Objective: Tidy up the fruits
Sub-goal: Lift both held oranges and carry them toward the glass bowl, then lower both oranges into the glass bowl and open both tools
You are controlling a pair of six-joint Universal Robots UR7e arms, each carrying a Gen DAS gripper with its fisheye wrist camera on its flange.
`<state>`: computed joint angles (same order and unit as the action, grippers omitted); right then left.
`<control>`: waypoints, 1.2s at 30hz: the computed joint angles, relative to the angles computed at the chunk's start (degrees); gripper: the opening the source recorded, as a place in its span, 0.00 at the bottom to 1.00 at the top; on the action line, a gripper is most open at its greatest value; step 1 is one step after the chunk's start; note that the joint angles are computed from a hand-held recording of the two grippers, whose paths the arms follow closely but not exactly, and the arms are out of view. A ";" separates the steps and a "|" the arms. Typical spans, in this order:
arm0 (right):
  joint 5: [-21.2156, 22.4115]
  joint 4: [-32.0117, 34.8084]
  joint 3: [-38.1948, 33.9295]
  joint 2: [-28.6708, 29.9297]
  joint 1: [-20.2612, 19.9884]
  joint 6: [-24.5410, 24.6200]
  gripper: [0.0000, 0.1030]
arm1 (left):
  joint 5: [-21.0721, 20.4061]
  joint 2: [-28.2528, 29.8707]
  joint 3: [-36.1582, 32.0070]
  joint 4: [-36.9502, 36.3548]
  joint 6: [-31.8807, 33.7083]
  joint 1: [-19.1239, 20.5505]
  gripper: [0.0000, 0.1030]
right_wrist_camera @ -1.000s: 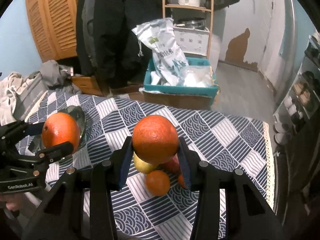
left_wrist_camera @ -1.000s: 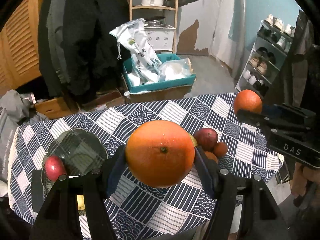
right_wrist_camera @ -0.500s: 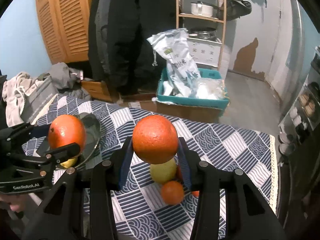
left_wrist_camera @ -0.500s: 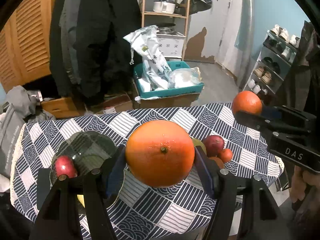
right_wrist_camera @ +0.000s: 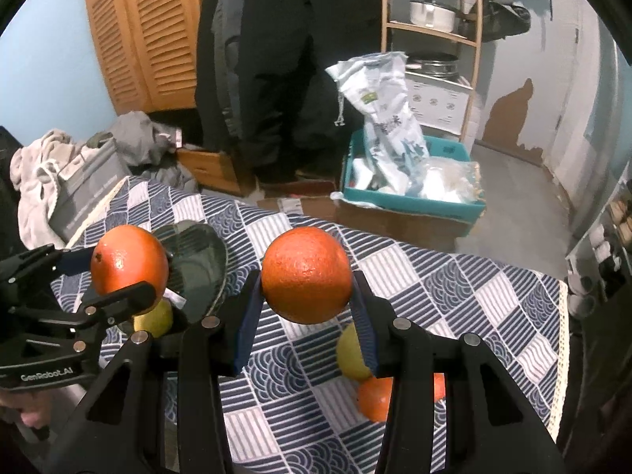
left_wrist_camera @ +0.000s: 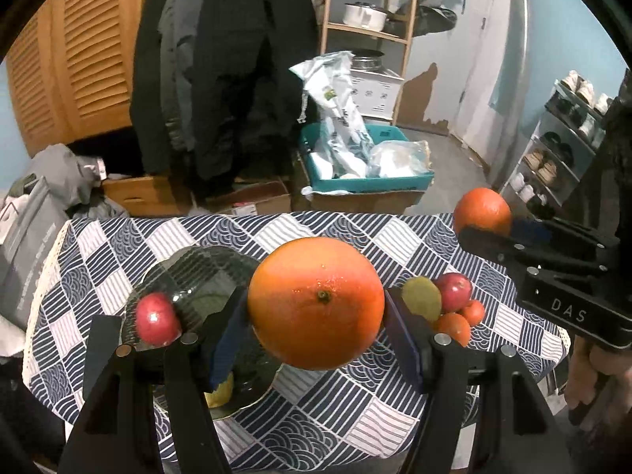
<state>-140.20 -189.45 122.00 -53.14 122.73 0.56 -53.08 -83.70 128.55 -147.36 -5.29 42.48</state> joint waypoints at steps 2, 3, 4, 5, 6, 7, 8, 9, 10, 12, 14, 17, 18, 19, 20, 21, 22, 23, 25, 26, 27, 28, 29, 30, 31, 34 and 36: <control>0.42 0.51 -1.01 0.89 0.01 -0.33 0.42 | 0.28 -0.20 -0.16 0.07 0.07 0.63 0.67; 0.60 0.74 -1.41 1.29 0.02 -0.42 0.42 | 0.41 -0.31 -0.27 0.20 0.04 0.99 0.67; 0.89 0.97 -1.93 1.79 0.02 -0.54 0.42 | 0.46 -0.34 -0.38 0.23 0.11 1.39 0.67; 1.28 1.16 -2.35 2.21 0.00 -0.64 0.42 | 0.54 -0.43 -0.45 0.31 0.12 1.66 0.67; 1.71 1.37 -2.70 2.55 -0.05 -0.70 0.42 | 0.59 -0.53 -0.50 0.37 0.18 1.98 0.67; 2.16 1.62 -3.19 3.03 -0.12 -0.78 0.42 | 0.74 -0.62 -0.56 0.34 0.25 2.38 0.67; 2.43 1.83 -3.70 3.55 -0.15 -0.84 0.42 | 0.88 -0.81 -0.46 0.33 0.27 2.63 0.67; 2.66 2.12 -4.15 3.95 -0.19 -0.89 0.42 | 1.02 -0.91 -0.54 0.44 0.24 2.92 0.67; 3.08 2.53 -4.80 4.50 -0.29 -0.98 0.42 | 1.16 -0.99 -0.66 0.49 0.21 3.38 0.67; 3.91 3.20 -5.79 5.41 -0.48 -1.00 0.42 | 1.41 -1.19 -0.74 0.41 0.41 4.09 0.67; 4.46 4.00 -6.86 6.23 -0.59 -1.11 0.42 | 1.98 -1.27 -0.86 0.20 0.72 4.97 0.67; 5.67 5.21 -8.38 7.42 -0.93 -1.08 0.42 | 2.74 -1.26 -1.26 0.33 0.65 6.42 0.67; 6.27 5.75 -8.86 7.81 -1.11 -0.91 0.42 | 2.97 -1.23 -1.45 0.38 0.63 7.07 0.67; 6.77 6.24 -9.38 8.22 -1.27 -0.84 0.42 | 3.19 -1.17 -1.62 0.45 0.59 7.61 0.67; 7.09 6.63 -9.85 8.62 -1.43 -0.85 0.42 | 3.39 -1.08 -1.75 0.45 0.61 8.10 0.67; 7.42 7.07 -10.45 9.24 -1.59 -0.96 0.42 | 3.61 -0.90 -1.96 0.47 0.67 8.63 0.67; 7.67 7.50 -11.05 9.79 -1.73 -1.09 0.42 | 3.87 -0.70 -2.12 0.47 0.64 9.17 0.67; 8.01 7.91 -11.47 10.21 -1.89 -1.31 0.42 | 4.11 -0.50 -2.27 0.57 0.42 9.76 0.67; 8.47 8.74 -12.68 11.48 -2.25 -1.68 0.42 | 4.10 0.00 -2.71 0.92 0.03 10.97 0.67; 8.80 9.14 -13.04 11.82 -2.43 -1.69 0.42 | 4.07 0.28 -2.96 1.13 -0.17 11.61 0.67; 9.26 9.54 -13.46 12.28 -2.68 -1.65 0.42 | 4.12 0.62 -3.21 1.38 -0.36 12.15 0.67; 9.86 10.06 -13.95 12.82 -3.03 -1.60 0.42 | 4.19 1.07 -3.42 1.47 -0.47 12.79 0.67; 10.19 10.54 -14.31 13.20 -3.25 -1.46 0.42 | 4.23 1.29 -3.47 1.36 -0.35 13.17 0.67; 10.58 11.24 -14.76 13.66 -3.55 -1.16 0.42 | 4.44 1.72 -3.54 1.21 -0.29 13.69 0.67; 11.01 11.86 -15.10 13.96 -3.83 -0.92 0.42 | 4.56 1.95 -3.63 1.40 -0.36 14.06 0.67; 12.34 13.43 -15.94 14.92 -4.57 -0.19 0.42 | 4.54 2.77 -3.96 1.76 -0.65 15.21 0.67; 12.52 14.22 -16.49 15.64 -4.87 -0.21 0.42 | 4.81 3.28 -4.09 1.94 -0.63 15.88 0.67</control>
